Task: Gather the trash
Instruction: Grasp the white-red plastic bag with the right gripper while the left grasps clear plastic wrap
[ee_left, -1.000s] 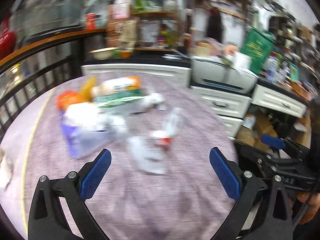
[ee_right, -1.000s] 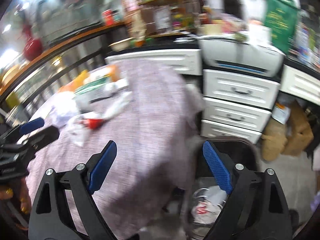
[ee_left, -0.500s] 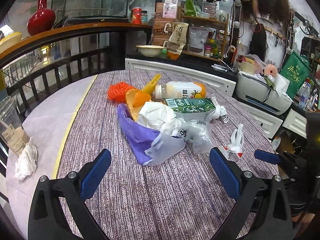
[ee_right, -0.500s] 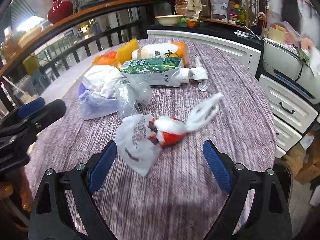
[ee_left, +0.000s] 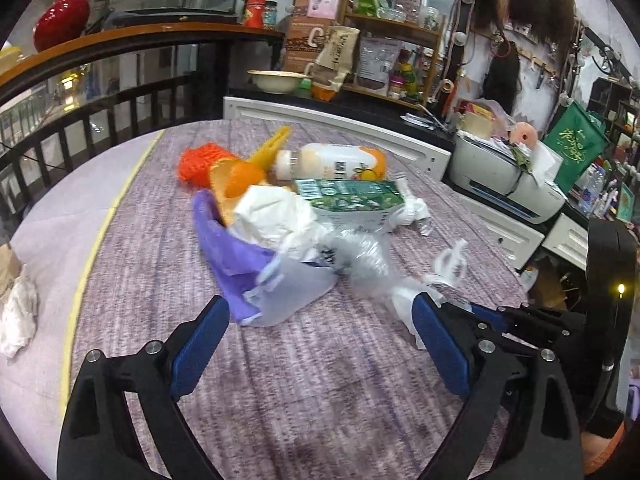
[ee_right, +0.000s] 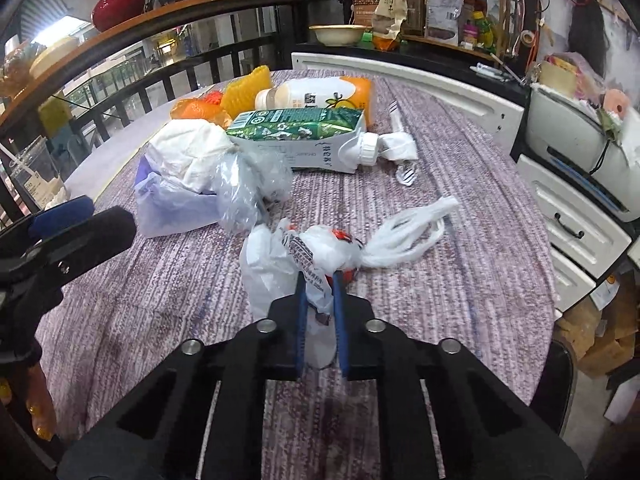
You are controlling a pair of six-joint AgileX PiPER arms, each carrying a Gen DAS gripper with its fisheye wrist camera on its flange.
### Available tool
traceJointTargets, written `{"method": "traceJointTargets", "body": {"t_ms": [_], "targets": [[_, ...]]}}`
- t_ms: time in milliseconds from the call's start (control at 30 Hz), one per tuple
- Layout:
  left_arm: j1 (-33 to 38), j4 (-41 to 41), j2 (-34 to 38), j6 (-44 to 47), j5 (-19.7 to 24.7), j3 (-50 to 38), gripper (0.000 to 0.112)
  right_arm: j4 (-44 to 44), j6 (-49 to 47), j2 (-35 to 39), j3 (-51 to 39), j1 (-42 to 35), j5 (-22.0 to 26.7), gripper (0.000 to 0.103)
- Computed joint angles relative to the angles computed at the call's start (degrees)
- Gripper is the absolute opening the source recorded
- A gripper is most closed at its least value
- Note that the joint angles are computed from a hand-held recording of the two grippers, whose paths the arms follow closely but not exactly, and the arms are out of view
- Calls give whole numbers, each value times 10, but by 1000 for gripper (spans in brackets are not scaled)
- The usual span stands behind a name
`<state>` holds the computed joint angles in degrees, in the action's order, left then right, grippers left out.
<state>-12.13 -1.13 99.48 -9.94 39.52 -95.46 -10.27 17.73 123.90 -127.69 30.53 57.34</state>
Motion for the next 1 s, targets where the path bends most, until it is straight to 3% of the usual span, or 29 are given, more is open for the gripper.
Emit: {"method": "traceJointTargets", "body": {"t_ms": [167,233,567,633,700,1000], "targets": [[-12,-57,72,50,69,-101,78,-34,24,-61,95,-3,-47,6],[-22,-43,103,38,96,-143,70,-45,31,-86,132,-6,-66,6],[-55,30,225,3,197,-330,55,-47,59,-182,282,-42,-126,6],[-62,56,242,-10,208,-353,37,-49,66,-195,303,-47,-136,6],[-60,49,256,-12,223,-371,28,-51,74,-210,327,-53,-148,6],[-57,26,164,-7,128,-222,21,-54,95,-262,397,-80,-190,6]]}}
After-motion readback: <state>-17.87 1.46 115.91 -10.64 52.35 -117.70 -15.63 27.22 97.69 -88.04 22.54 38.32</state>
